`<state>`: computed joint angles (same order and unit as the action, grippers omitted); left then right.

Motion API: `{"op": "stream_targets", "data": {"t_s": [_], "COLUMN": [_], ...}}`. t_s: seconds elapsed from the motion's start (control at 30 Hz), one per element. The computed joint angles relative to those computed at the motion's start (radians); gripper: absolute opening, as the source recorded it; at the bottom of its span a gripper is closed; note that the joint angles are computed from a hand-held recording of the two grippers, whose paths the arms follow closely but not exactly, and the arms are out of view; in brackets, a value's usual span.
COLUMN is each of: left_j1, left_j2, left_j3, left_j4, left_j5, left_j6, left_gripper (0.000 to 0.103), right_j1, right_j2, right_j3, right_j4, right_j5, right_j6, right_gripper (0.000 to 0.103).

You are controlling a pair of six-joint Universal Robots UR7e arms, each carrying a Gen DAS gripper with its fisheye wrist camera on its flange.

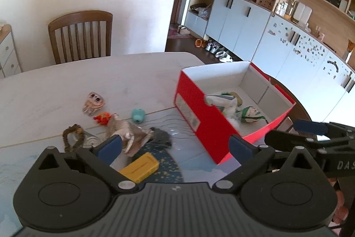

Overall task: Organize objects
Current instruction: 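Withdraw both tools from the shoebox back toward the remaining table items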

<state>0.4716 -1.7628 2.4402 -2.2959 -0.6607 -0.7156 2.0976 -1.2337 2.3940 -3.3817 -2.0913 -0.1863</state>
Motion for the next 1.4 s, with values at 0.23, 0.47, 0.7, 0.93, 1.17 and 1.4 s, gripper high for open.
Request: {"op": "stream_targets", "data": {"t_s": [0.23, 0.47, 0.7, 0.93, 1.17, 1.4], "left_j1": [0.001, 0.080, 0.230, 0.369, 0.434, 0.484], "left_j2": [-0.090, -0.183, -0.150, -0.021, 0.094, 0.132], "left_j3": [0.045, 0.077, 0.101, 0.102, 0.101, 0.098], "left_j4": [0.063, 0.075, -0.055, -0.305, -0.566, -0.668], "left_j5": [0.093, 0.108, 0.174, 0.189, 0.150, 0.081], "left_j6": [0.033, 0.065, 0.100, 0.268, 0.455, 0.548], "left_gripper": [0.103, 0.103, 0.103, 0.103, 0.102, 0.094], "right_j1": [0.049, 0.078, 0.077, 0.063, 0.032, 0.007], "right_j2": [0.084, 0.169, 0.260, 0.345, 0.407, 0.450], "right_j3": [-0.020, -0.051, -0.090, -0.124, -0.157, -0.184], "right_j4": [-0.014, -0.008, 0.015, 0.024, 0.040, 0.052], "right_j5": [-0.034, -0.050, -0.058, -0.053, -0.032, -0.032], "right_j6": [0.039, 0.047, 0.037, -0.029, -0.070, -0.089], "right_gripper": [0.102, 0.102, 0.101, 0.100, 0.099, 0.096]}}
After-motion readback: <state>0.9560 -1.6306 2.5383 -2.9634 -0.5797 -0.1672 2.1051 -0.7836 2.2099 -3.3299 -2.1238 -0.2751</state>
